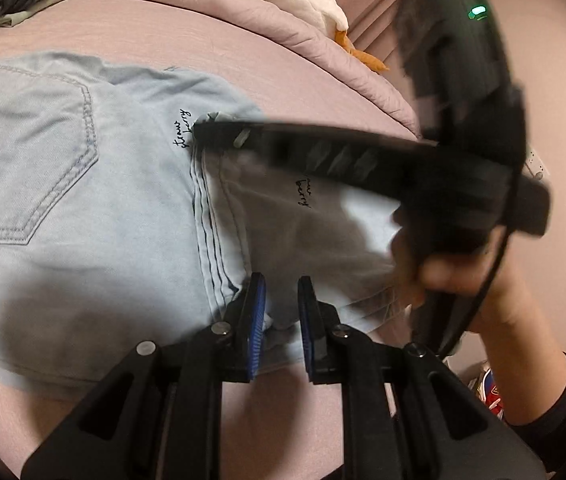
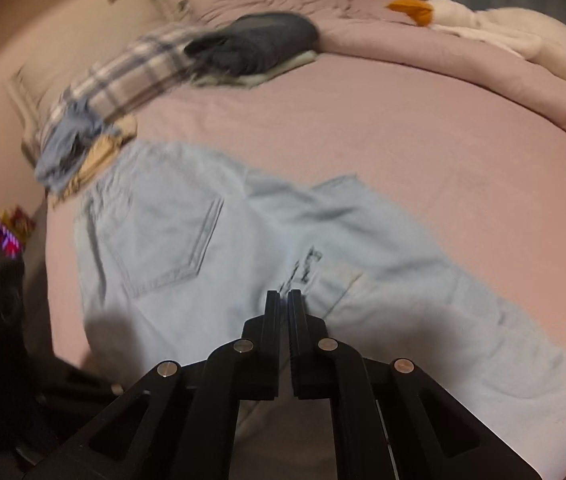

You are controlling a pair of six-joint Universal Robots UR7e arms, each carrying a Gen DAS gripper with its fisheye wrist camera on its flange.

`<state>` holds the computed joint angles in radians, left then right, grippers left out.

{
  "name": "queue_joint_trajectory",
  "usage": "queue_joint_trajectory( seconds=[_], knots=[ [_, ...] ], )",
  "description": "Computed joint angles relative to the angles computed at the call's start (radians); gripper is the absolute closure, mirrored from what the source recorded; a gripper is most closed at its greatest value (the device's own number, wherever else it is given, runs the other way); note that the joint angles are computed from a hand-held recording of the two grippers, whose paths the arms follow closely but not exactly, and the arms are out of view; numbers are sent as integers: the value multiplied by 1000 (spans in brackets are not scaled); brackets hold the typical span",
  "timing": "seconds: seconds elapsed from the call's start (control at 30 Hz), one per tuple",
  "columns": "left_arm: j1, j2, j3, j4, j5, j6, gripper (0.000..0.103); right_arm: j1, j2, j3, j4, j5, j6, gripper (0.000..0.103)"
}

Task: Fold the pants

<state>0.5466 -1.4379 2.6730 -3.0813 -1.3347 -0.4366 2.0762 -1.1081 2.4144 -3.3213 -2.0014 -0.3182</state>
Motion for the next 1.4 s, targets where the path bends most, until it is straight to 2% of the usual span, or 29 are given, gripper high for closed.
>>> queue_joint_trajectory(
  seconds=[0.1,0.2,0.3,0.43,0.5,0.6,0.67,0.73,0.8,0.83,0.9,0.97,1.1,1.23,1.3,1.37,1.4],
  knots=[
    [2,10,-3,-11,-3,0,87,30,-44,36,-74,-7,27,97],
    [0,45,-17,-31,1,-4,87,61,-84,48,-26,-75,60,97],
    [0,41,-19,-20,3,-2,87,53,-34,21,13,-138,72,97],
    [-1,33,-23,3,9,3,87,9,30,-38,84,-179,124,98],
    [5,28,-26,10,1,1,87,-1,46,-54,46,-162,153,98],
    [3,28,-27,13,5,-1,87,-35,-6,-13,-68,-60,216,97],
    [1,26,-28,17,9,-2,87,-38,-37,12,-96,-53,276,97],
    [0,26,-32,28,11,-2,87,-15,-73,44,-99,-86,284,97],
    [-3,25,-33,35,13,1,87,24,-101,82,-89,-181,273,97],
    [-3,25,-34,38,14,4,87,50,-121,110,-72,-265,279,97],
    [2,24,-37,42,12,8,87,56,-189,179,-16,-339,312,97],
    [10,23,-40,45,4,15,87,48,-261,247,50,-372,356,97],
    [8,24,-40,47,9,29,87,53,-365,389,-37,-348,326,97],
    [1,10,-43,74,13,31,86,40,-472,383,100,-313,420,97],
    [-5,-19,-40,105,14,30,85,72,-461,361,112,-334,450,96],
    [-3,-56,-29,116,1,38,77,94,-422,371,-1,-322,426,92],
    [-4,-70,-22,119,1,37,64,83,-405,367,-73,-300,399,89]
  ],
)
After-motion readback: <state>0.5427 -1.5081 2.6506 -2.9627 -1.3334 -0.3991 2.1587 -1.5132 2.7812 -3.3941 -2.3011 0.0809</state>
